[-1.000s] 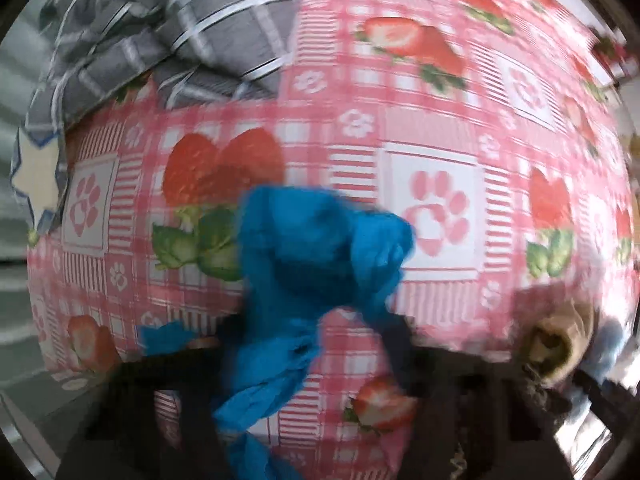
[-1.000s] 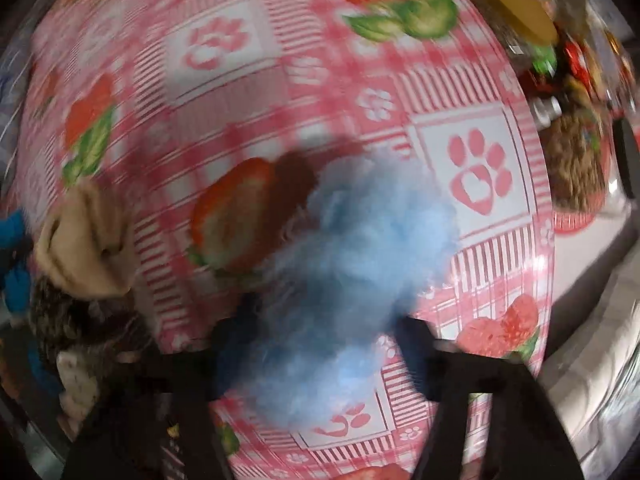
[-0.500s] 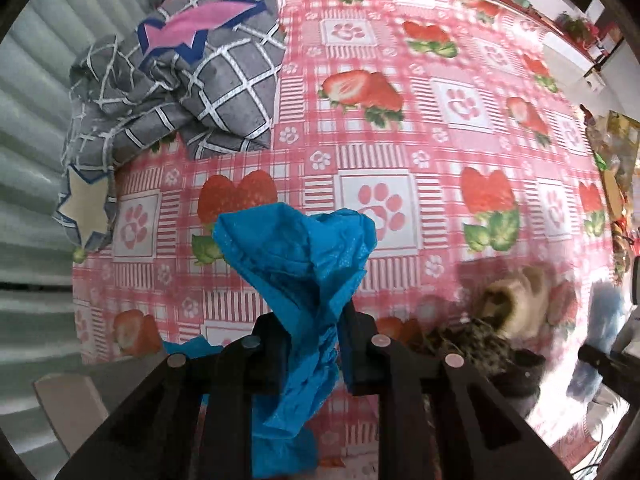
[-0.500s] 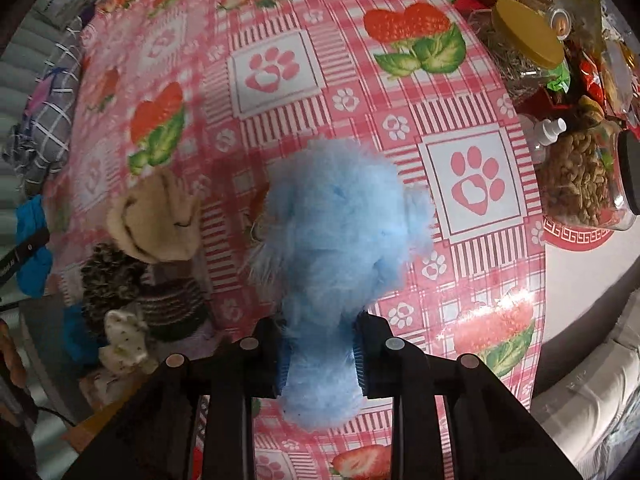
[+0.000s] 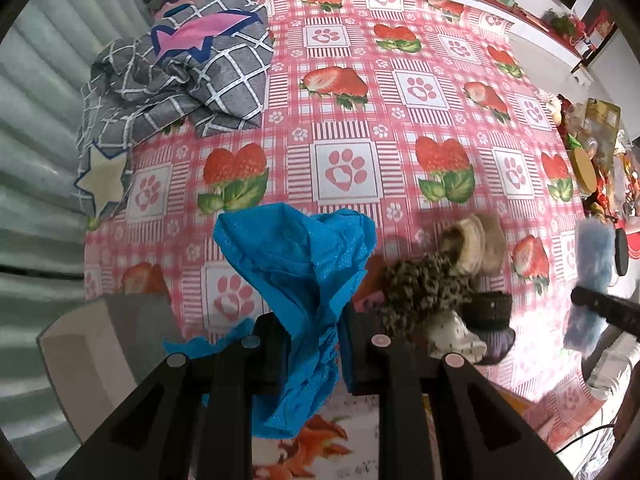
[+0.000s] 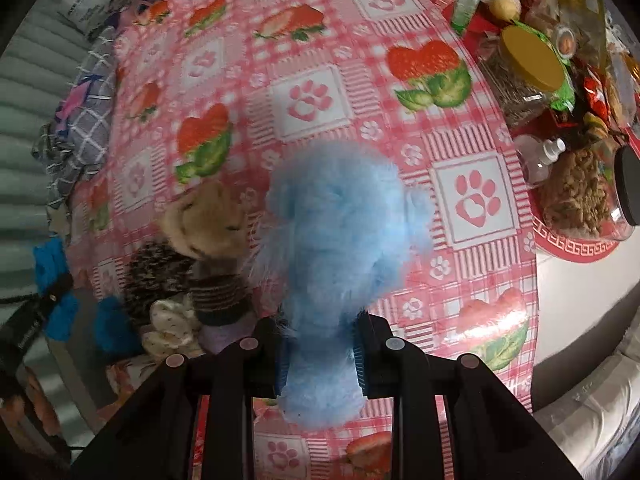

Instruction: Organize soft objects

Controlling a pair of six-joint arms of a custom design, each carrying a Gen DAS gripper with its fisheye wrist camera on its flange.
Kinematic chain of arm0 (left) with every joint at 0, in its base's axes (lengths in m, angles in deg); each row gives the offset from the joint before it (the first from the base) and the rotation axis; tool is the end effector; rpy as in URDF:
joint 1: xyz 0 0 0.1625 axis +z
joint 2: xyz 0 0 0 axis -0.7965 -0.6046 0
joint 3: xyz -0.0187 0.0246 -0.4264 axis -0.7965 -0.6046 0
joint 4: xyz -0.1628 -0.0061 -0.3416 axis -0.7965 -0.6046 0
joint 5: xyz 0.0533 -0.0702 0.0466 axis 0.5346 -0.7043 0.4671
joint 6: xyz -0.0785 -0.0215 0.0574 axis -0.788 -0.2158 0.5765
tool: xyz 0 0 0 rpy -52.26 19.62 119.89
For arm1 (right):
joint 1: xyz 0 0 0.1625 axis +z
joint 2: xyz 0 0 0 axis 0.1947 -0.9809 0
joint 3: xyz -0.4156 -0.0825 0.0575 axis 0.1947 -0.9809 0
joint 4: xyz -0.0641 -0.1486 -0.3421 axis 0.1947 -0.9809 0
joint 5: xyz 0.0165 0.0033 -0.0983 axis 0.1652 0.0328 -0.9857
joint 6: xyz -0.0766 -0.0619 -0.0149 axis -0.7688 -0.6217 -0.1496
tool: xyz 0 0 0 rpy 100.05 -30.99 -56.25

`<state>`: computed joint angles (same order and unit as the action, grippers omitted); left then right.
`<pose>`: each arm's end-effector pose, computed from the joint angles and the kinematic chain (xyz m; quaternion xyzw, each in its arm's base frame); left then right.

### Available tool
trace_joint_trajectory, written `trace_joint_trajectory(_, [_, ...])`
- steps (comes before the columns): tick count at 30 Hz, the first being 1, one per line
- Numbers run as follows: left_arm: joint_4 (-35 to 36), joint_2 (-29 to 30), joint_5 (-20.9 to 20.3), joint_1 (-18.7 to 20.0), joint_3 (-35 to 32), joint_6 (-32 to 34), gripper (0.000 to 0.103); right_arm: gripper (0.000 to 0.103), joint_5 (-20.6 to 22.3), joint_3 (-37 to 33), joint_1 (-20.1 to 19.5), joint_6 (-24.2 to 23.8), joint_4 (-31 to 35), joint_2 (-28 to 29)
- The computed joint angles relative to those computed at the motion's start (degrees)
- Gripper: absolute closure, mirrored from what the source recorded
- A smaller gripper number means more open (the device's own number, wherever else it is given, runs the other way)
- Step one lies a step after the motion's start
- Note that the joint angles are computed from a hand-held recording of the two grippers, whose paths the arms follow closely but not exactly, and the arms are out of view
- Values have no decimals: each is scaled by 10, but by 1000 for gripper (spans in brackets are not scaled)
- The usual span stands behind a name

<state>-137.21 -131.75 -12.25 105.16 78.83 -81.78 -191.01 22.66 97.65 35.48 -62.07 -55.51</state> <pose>-0.2727 -0.6702 0.2321 0.3304 0.8780 0.0298 0.3450 0.2449 -0.4955 0.2206 -0.3368 -0.8815 0.1841 0.2751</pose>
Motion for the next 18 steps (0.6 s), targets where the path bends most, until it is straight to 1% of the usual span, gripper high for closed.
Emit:
trace_joint_trajectory(4, [5, -22, -8, -3, 17, -7, 81, 76, 6, -32, 16, -28, -13, 24])
trace_joint_trajectory(10, [7, -61, -19, -8, 48, 7, 81, 76, 15, -85, 43, -55, -20, 66])
trace_joint_trajectory(18, [19, -103, -39, -9, 78, 28, 81, 76, 19, -134, 76, -56, -9, 105])
